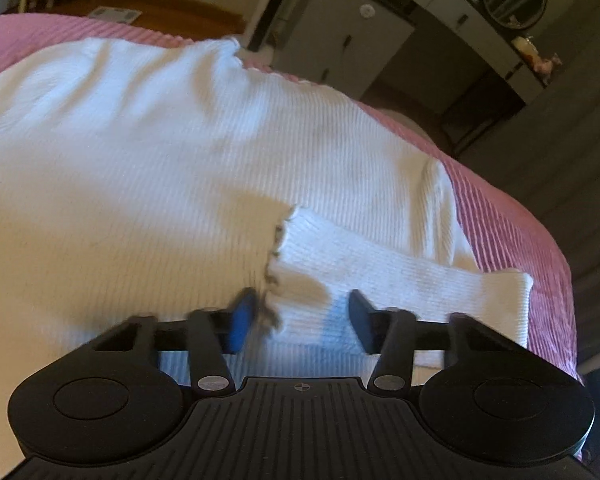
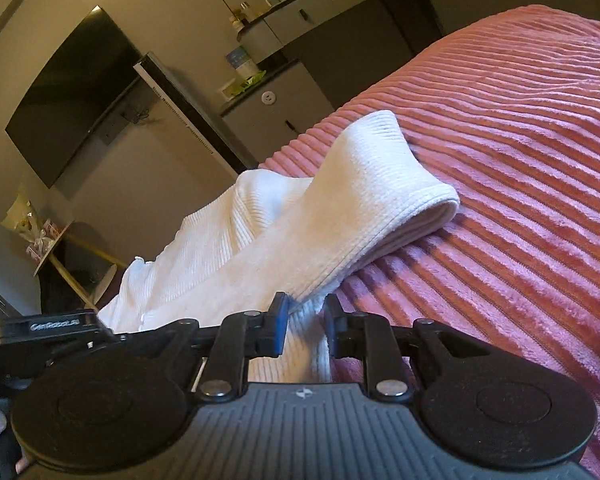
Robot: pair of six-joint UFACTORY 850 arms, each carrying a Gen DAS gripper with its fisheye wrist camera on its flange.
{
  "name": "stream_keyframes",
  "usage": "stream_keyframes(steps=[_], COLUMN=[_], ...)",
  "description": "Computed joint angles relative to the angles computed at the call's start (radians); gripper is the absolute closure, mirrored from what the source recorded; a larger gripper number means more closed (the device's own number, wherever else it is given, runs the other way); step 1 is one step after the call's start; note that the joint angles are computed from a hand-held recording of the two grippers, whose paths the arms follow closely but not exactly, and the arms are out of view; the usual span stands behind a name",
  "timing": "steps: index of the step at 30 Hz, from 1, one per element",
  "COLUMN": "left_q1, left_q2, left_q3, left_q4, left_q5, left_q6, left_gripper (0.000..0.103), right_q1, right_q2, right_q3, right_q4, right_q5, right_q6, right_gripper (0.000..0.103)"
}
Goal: Fold small clothes
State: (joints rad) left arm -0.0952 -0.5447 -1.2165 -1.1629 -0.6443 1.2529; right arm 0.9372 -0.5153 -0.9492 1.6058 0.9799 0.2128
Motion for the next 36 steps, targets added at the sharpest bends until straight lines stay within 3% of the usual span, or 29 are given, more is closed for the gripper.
stream_keyframes(steps=[1, 2, 5, 10, 17, 22, 23, 26, 28, 36], left_q1=[-0.004, -0.006, 0.008, 0.052, 0.089, 0.109, 0.110, 0.112, 0.118, 0.140], left_q2=[-0.003, -0.006, 0.011, 0.072, 0.145, 0.072, 0.061, 0.046, 0.037, 0.031], left_q3=[-0.006, -0.014, -0.007, 0.025, 0.089, 0.026, 0.021, 0.026, 0.022, 0.016], left_q4=[0.011, 0.030, 0.022, -0.076, -0.306, -0.135, -0.104, -0.092, -0.121, -0.107], left_q5=[0.003, 0.005, -0.007, -0.003, 0.171, 0.198, 0.207, 0.216, 0.199, 0.139], left_q6=[-0.011, -0.025, -0.006, 0.136, 0.472, 0.239, 0.203, 0.202, 0.233, 0.250], left_gripper=[0.078, 0.087, 0.092, 0.092, 0.092, 0.090, 0.086, 0.074, 0.071, 0.082], right_q1=[0.000, 0.000, 0.001, 0.003, 0.007, 0.006, 0.006, 0.006, 0.006, 0.011], right_q2=[-0.001, -0.003, -0.005, -0.013, -0.025, -0.028, -0.028, -0.029, -0.026, 0.007], right_q3=[-0.001, -0.003, -0.012, -0.032, -0.060, -0.063, -0.064, -0.064, -0.061, -0.013], right_q4=[-0.001, 0.000, 0.024, 0.040, 0.038, 0.025, 0.027, 0.027, 0.027, -0.050], right_q5=[0.002, 0.004, 0.008, 0.015, 0.016, 0.008, 0.007, 0.004, 0.004, 0.010], right_q6=[0.001, -0.002, -0.033, -0.091, -0.155, -0.158, -0.161, -0.163, -0.162, -0.009], right_gripper=[0.084, 0.083, 0.079, 0.076, 0.076, 0.076, 0.076, 0.076, 0.076, 0.076])
